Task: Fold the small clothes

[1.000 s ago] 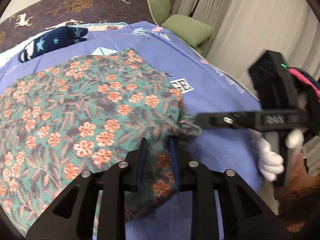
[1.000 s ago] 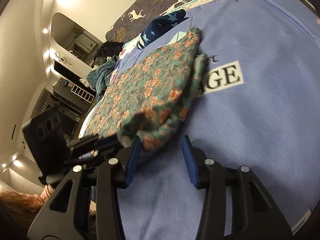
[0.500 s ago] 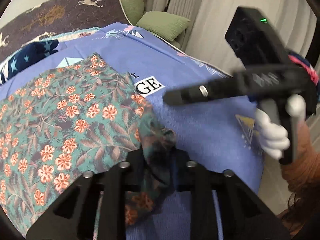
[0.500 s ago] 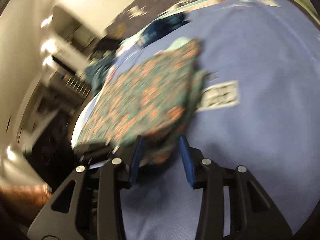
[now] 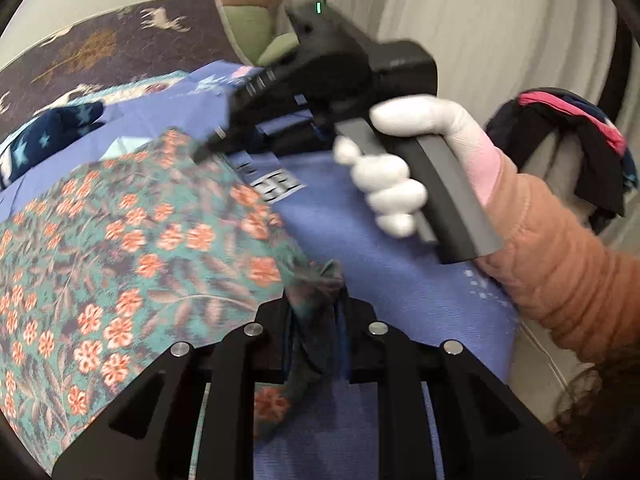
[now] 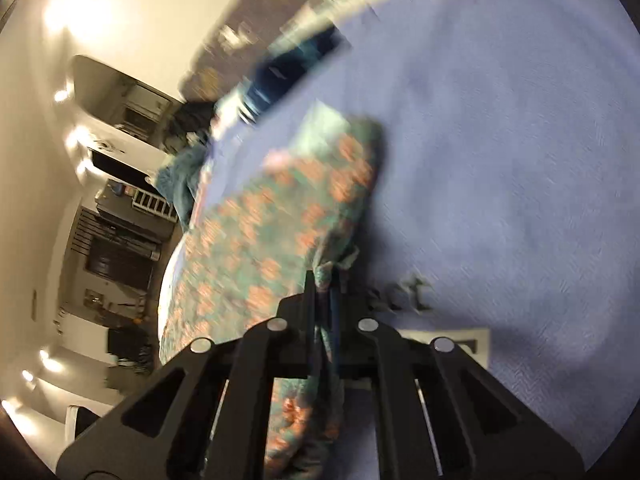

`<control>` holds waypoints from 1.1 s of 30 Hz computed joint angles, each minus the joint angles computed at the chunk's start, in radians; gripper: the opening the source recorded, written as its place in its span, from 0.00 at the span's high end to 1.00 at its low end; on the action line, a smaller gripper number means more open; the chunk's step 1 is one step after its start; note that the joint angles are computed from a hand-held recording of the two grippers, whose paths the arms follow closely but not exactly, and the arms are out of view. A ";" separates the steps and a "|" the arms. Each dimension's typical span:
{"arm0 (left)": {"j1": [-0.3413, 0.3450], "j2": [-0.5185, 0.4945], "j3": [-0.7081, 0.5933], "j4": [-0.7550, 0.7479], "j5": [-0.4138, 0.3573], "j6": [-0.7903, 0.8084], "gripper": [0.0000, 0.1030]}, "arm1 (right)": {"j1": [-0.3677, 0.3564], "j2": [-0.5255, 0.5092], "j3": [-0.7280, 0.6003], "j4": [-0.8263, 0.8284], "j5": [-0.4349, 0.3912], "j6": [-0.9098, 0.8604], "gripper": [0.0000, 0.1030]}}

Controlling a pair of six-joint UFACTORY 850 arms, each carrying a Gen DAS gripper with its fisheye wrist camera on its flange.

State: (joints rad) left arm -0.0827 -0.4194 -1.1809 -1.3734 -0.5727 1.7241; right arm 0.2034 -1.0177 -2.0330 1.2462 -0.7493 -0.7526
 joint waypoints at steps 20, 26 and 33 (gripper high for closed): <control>0.065 0.038 0.065 0.069 -0.159 -0.022 0.62 | 0.062 0.276 0.421 -0.146 0.277 -0.158 0.79; 0.239 0.116 0.149 -0.057 -0.109 0.000 0.62 | 0.073 0.329 0.490 -0.218 0.386 0.001 0.79; 0.498 0.179 0.222 -0.312 -0.038 0.085 0.62 | 0.205 0.393 0.491 -0.385 0.499 0.006 0.70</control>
